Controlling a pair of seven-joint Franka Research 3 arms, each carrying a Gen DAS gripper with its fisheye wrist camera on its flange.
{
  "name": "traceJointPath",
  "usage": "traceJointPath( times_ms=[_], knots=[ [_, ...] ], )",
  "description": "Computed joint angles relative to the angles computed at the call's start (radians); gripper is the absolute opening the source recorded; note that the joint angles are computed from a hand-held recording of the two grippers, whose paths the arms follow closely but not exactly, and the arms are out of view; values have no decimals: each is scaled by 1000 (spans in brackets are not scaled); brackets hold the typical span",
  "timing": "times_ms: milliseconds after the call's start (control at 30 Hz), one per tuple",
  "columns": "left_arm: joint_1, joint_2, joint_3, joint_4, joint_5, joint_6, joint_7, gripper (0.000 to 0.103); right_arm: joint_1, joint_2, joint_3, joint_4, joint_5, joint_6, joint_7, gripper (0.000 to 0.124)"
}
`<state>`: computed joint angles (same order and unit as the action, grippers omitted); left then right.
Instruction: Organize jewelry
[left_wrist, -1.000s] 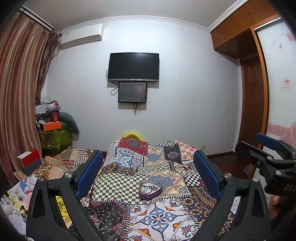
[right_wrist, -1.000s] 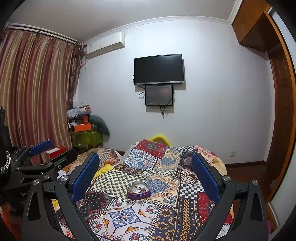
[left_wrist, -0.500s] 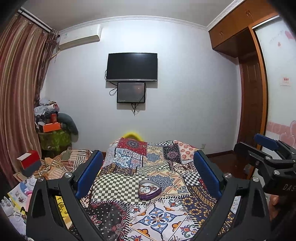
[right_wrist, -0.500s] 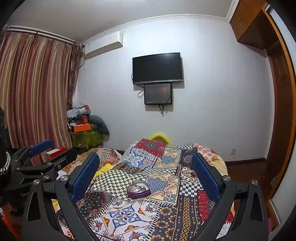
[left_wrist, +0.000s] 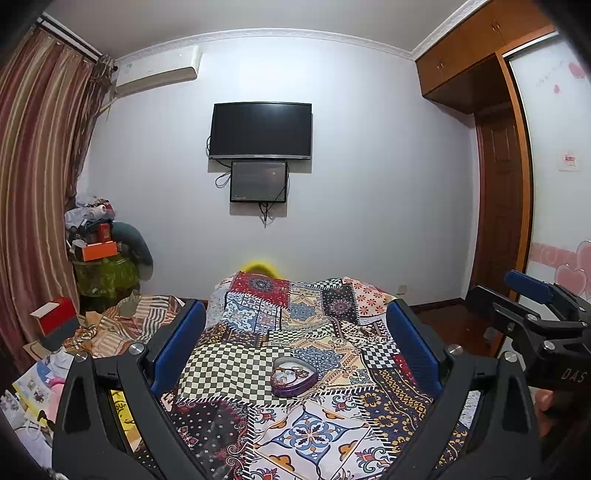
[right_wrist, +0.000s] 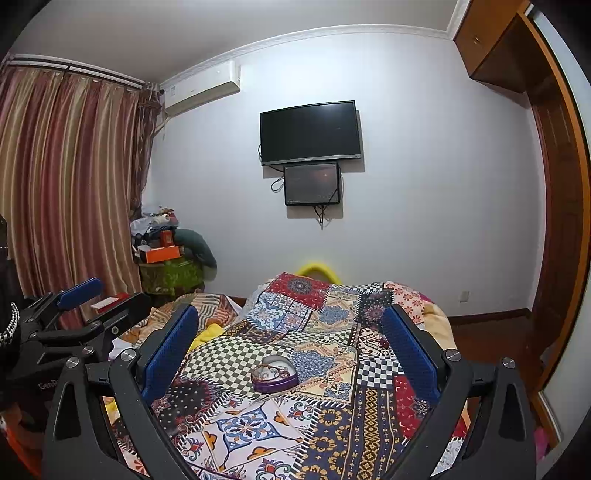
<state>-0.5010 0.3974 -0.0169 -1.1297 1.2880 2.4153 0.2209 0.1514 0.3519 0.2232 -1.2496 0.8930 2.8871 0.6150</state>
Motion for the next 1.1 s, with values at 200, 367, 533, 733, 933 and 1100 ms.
traceJointPath(
  times_ms=[200,367,533,733,933,1100],
  knots=[
    [9,3,-7,4,-23,20,31,99,-1,1,-1,3,-3,-1,7,99],
    [10,-3,-5,-7,-30,27,41,99,-3,3,1,3,3,2,3,99],
    [10,-5,-4,-11,-36,36,51,99,4,6,-5,4,-16,8,26,99],
    [14,0,-5,-5,-48,43,63,99,2,8,-4,4,-28,13,44,99],
    [13,7,0,2,-51,43,52,99,1,17,-3,13,-39,14,59,99],
    [17,1,3,-11,-55,63,46,99,1,26,-5,20,-56,10,74,99]
  ],
)
